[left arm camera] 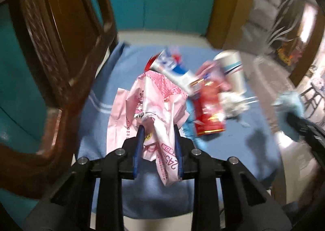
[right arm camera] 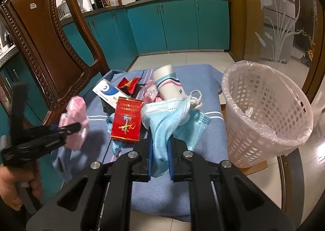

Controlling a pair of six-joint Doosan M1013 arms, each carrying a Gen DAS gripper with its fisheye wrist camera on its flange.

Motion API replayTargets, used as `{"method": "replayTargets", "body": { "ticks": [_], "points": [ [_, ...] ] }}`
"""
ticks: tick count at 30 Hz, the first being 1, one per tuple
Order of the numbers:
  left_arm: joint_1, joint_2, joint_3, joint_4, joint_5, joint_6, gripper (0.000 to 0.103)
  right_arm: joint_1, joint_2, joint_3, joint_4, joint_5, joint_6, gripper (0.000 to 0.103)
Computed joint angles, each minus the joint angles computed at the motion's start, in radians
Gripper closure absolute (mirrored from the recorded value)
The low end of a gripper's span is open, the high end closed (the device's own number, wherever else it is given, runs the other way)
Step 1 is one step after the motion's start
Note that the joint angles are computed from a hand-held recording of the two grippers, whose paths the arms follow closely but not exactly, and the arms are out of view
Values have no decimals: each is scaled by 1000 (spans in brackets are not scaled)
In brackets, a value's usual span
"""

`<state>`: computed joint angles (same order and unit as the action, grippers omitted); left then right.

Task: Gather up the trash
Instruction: 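Grasp the pink plastic bag with the left tool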

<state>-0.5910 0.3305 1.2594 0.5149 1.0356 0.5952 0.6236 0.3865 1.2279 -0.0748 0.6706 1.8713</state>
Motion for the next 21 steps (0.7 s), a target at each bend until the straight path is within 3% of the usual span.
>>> {"method": "replayTargets", "body": {
  "ticks": [3,8,21],
  "points": [
    [-24,-36,29,43,-43,-36,75,9,-6,7,-5,-18,-8,90],
    [-51,-47,41,98,-32,-79,75,23,-8,11,-8,-23,-17,90],
    [-42,-33,32,76,-32,-61,74,33,0,5,-20,-5,-15,90]
  ]
}}
